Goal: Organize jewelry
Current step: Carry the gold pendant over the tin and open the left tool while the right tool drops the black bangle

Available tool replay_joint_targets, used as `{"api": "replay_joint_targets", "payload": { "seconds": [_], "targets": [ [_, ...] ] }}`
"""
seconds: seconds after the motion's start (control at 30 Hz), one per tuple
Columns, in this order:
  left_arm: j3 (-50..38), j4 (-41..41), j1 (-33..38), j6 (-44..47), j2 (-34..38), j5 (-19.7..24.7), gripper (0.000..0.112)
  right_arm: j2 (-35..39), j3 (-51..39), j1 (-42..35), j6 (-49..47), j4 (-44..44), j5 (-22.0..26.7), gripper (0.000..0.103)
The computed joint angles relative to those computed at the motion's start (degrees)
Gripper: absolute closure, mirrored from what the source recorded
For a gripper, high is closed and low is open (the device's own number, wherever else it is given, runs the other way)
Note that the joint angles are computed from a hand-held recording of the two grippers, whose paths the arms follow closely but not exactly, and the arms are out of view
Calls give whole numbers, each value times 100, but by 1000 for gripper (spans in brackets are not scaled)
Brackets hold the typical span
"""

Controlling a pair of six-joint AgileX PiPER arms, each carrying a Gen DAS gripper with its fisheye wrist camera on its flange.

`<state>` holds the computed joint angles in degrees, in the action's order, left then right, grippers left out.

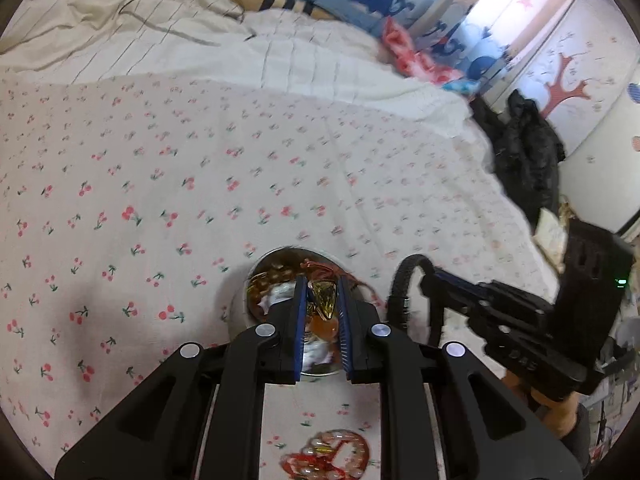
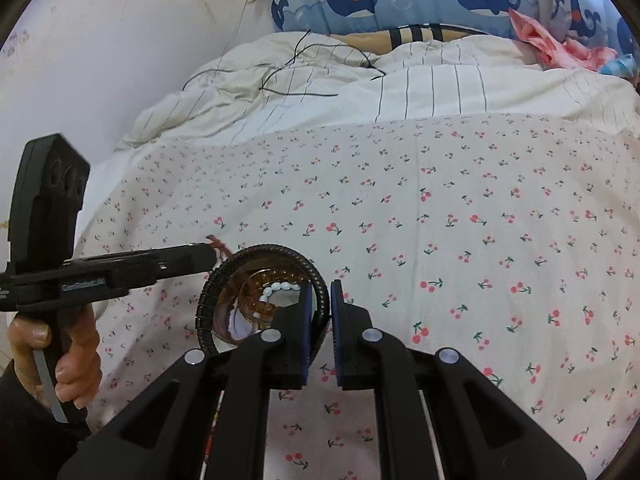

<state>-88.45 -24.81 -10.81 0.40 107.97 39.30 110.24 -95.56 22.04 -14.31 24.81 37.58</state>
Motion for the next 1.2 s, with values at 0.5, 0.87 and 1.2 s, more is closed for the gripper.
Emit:
{"api": "replay_joint_targets", "payload": {
  "seconds": [0.5, 0.87, 1.2],
  "targets": [
    [199, 278, 319, -427, -289, 128, 82, 1121, -1749, 710, 1010, -1617, 670, 93],
    [611, 712, 201, -627, -795, 118, 65, 1002, -1581, 832, 1158, -1906, 710, 71],
    [2120, 314, 202, -21, -1498, 7, 58, -792, 1527, 371, -166, -579, -40, 67]
  ]
}}
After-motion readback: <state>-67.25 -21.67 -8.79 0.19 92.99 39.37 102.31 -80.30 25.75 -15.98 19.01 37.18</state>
